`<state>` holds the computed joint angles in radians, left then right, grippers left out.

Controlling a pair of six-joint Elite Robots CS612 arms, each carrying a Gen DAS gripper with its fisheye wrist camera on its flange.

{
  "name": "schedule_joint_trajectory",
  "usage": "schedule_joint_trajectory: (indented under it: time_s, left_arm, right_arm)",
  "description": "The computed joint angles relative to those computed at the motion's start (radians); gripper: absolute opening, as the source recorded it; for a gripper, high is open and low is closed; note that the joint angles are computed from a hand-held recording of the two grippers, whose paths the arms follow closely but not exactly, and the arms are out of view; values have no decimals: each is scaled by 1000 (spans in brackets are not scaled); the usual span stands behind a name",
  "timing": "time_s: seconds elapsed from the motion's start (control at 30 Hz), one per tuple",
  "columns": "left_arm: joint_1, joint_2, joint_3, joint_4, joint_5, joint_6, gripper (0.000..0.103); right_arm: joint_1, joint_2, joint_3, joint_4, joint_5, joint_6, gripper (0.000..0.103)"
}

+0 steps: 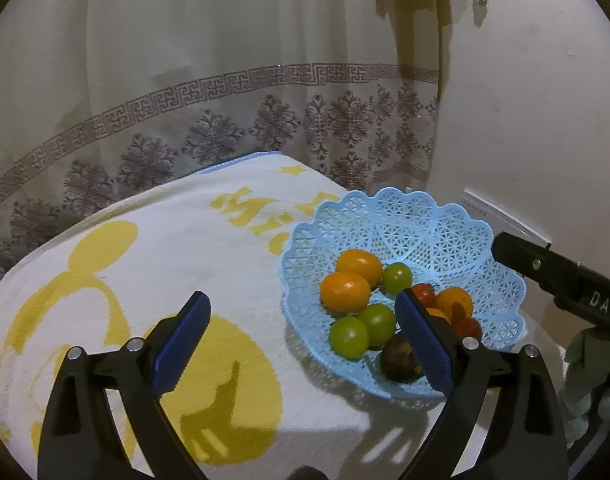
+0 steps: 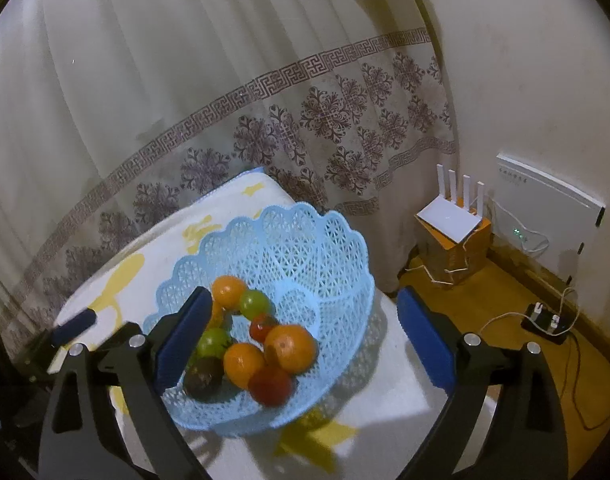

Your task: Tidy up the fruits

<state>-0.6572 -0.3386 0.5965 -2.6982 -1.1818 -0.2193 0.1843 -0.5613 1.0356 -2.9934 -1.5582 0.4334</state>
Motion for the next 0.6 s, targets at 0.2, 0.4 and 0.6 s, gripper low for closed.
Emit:
schedule_joint_trajectory:
  time_s: [0.2, 0.4, 0.6]
  left_arm:
    - [-8, -40, 84, -62, 59, -2, 93]
    - [-18, -64, 142, -108, 109, 0, 98]
    - [-25, -73, 169, -108, 174, -1, 98]
  right_arm:
    - [21, -18, 40, -15, -78, -68, 100]
    - [46, -28, 63, -36, -123, -142, 100]
    - [71, -15, 46, -43, -185, -227, 100]
